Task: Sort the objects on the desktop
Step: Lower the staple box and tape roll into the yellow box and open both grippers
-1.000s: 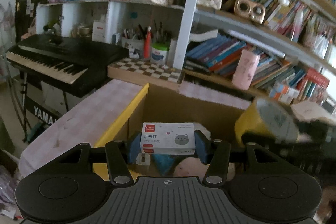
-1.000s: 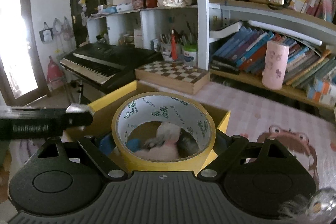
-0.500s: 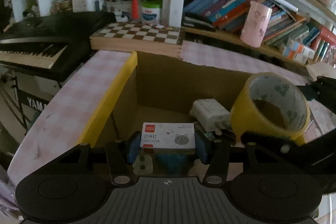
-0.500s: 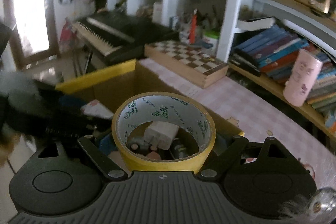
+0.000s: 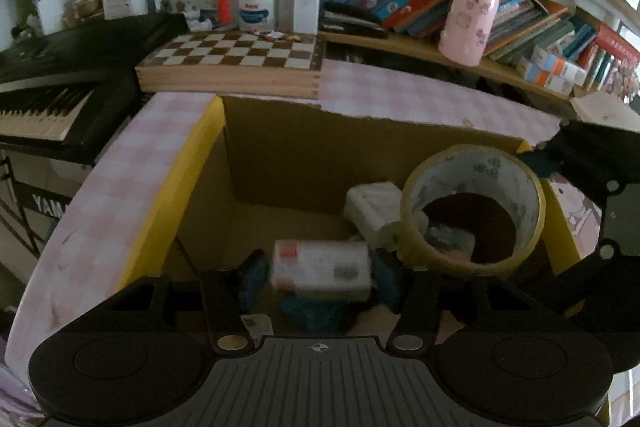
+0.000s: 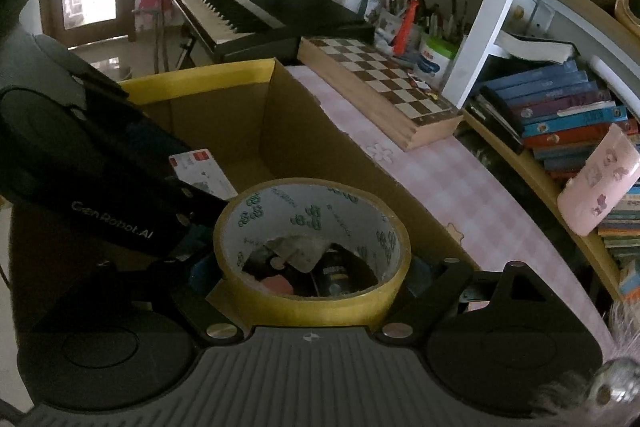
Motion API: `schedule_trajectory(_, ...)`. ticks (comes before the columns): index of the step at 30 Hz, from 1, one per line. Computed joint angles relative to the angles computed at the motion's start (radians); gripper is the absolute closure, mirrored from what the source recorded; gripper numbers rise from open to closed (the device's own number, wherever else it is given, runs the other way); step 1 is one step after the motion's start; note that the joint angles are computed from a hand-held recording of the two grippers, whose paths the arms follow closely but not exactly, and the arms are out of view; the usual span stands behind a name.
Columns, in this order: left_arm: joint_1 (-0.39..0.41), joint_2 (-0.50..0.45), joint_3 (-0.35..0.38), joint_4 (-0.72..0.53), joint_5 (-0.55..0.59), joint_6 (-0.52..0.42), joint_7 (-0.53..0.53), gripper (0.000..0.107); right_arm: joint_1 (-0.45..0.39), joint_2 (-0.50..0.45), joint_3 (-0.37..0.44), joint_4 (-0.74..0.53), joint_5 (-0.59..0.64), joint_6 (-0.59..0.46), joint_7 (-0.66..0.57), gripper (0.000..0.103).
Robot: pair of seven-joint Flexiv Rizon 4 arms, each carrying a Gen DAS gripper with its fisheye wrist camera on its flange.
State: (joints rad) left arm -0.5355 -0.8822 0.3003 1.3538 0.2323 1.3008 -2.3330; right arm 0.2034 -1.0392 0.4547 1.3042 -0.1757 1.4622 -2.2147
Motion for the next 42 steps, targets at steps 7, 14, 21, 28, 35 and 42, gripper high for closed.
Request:
schedule_trajectory(7, -0.051, 0.017, 0.069, 0.012, 0.048, 0.011, -0.066, 0.019, 0.016, -0.005, -0.013, -0.023, 0.018, -0.018, 0.025, 0.014)
schedule_trajectory(14, -0.104, 0.048, 0.135, 0.103, 0.059, 0.123, -0.185, 0.018, 0.013, 0.012, -0.024, 0.017, 0.031, 0.024, 0.071, 0.013)
schedule_trajectory(21, -0.19, 0.047, 0.242, 0.169, 0.022, 0.213, -0.278, 0.018, 0.004, 0.052, -0.04, 0.101, 0.013, 0.091, 0.14, 0.012)
schedule_trajectory(28, -0.279, 0.054, 0.331, 0.236, -0.033, 0.275, -0.259, 0.018, 0.062, 0.116, -0.153, 0.221, -0.017, 0.252, 0.249, 0.008)
schedule_trajectory(35, -0.383, 0.057, 0.421, 0.316, -0.097, 0.363, -0.236, 0.018, 0.127, 0.193, -0.252, 0.365, -0.004, 0.404, 0.363, 0.008)
schedule_trajectory(42, -0.507, 0.062, 0.507, 0.411, -0.168, 0.445, -0.197, 0.018, 0.28, 0.274, -0.414, 0.543, 0.108, 0.629, 0.435, 0.008)
